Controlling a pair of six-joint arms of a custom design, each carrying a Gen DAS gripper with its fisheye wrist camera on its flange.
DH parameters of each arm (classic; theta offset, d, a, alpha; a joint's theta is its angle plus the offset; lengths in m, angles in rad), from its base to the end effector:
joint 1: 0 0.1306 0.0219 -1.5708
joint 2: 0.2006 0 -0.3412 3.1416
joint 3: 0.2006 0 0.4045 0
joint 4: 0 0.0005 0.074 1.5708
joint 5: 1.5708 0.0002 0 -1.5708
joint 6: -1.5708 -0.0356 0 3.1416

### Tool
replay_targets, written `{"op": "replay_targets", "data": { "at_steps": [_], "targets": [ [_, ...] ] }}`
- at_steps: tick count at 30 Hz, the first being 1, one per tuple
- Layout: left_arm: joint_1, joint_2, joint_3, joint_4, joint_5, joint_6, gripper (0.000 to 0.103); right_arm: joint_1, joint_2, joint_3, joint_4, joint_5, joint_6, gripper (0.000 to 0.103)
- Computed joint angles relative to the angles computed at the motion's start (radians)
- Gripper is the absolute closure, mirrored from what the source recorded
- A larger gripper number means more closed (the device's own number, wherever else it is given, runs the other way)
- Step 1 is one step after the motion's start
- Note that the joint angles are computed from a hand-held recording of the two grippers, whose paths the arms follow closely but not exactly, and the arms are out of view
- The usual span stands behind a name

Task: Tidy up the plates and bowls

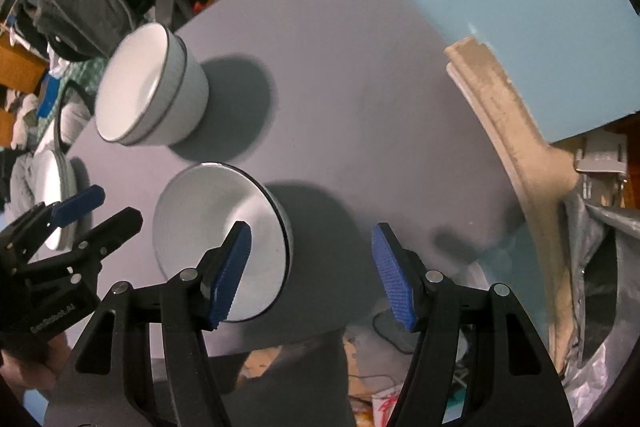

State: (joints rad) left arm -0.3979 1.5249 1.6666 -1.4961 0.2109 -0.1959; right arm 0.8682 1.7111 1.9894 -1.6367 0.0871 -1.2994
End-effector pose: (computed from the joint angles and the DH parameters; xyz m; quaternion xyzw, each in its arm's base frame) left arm 0.4561 -0.2003 0.4185 0.3001 0.9420 -0.1149 0.0963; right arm 0.3567 0.4157 0.4562 0.2170 0.9694 0.0733 0.0878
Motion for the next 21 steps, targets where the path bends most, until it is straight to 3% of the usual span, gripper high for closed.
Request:
{"op": "replay_targets", "data": {
  "at_steps": [9,14,21],
  "targets": [
    [-0.022,0.003,-0.059,0.024,-0.010,0.027,0.038,0.007,0.012,-0.045,0.045,-0.013,0.040,0.039],
    [-0.028,0.013,-0.071,0.030,0.000,0.045,0.038,0.010,0.015,-0.058,0.065,-0.026,0.050,0.053],
    [-0.031,0.028,-0.078,0.026,0.012,0.047,0.038,0.010,0.005,-0.082,0.093,-0.045,0.040,0.063]
  ]
}}
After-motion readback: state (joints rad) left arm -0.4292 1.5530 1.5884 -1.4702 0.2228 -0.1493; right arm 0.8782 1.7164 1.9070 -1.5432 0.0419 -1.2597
